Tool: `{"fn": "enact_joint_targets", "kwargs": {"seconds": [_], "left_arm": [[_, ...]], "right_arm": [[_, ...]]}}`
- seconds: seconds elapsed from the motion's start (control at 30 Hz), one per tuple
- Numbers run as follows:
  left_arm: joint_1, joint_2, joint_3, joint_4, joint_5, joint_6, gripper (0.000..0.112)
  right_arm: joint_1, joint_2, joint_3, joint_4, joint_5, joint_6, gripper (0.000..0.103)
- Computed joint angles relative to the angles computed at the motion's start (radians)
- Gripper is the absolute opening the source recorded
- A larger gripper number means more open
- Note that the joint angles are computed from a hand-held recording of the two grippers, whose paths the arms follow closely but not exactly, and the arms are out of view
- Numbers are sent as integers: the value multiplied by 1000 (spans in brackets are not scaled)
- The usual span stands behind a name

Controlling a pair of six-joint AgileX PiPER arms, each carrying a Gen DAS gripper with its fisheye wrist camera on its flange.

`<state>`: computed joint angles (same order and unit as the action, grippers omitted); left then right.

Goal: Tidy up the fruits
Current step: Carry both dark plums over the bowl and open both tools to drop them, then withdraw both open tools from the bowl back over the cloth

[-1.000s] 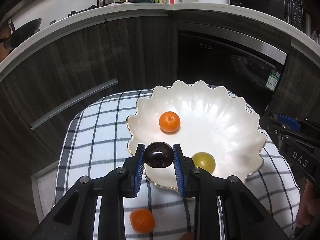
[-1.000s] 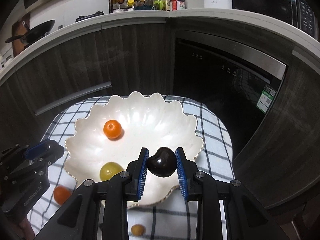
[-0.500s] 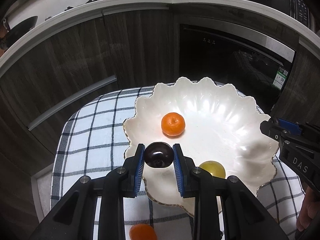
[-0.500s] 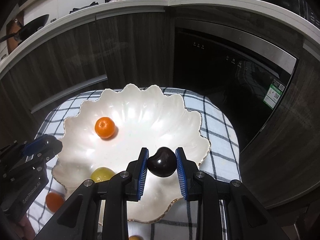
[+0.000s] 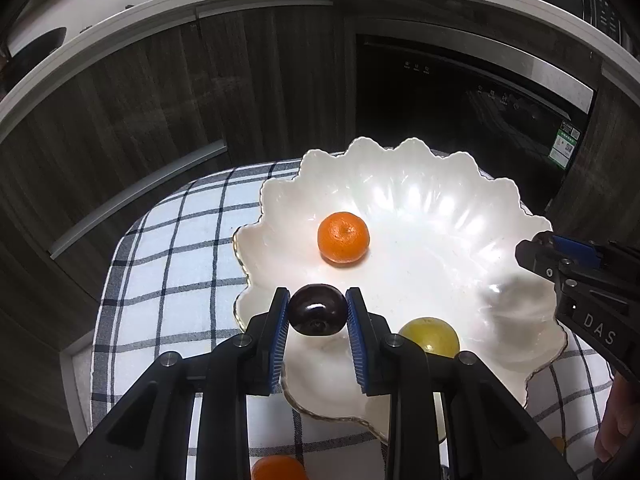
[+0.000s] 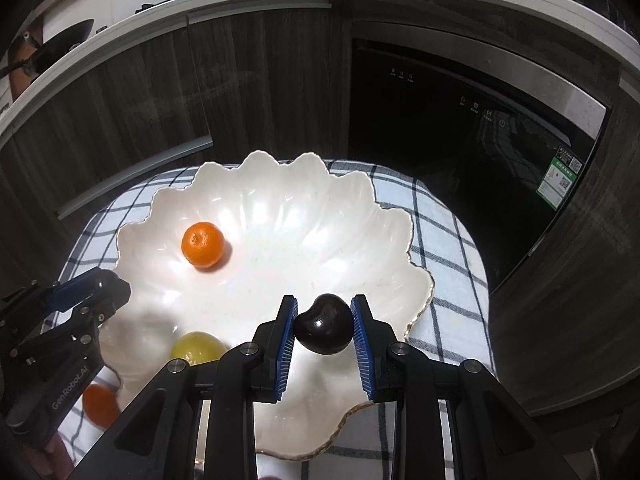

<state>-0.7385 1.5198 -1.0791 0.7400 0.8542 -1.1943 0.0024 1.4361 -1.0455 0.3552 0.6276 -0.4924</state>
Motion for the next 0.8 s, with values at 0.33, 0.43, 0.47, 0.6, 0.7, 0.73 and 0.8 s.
{"fn": "enact_joint_targets", "kwargs": {"seconds": [0.33, 0.43, 0.47, 0.6, 0.7, 0.73, 0.8], "left_arm": [[-8, -4, 0, 22, 42, -31, 71], [-5, -8, 4, 20, 45, -29, 77], [-7, -9, 4, 25, 52, -34, 82], [-21, -14, 2, 49, 82, -62, 92], [-23, -18, -5, 48, 88, -62, 94], [-24, -20, -6, 49, 90, -61, 94], [-28, -23, -11, 53, 96, -61, 94]], "right_arm": [[21, 10, 1, -65, -17, 56, 52], [18, -4, 10, -62, -36, 56, 62], [20, -6, 10, -69, -40, 64, 63], [19, -17, 11, -75, -47, 78, 77], [18, -24, 12, -77, -53, 89, 80], [16, -24, 10, -72, -51, 87, 80], [13, -27, 9, -72, -51, 89, 80]]}}
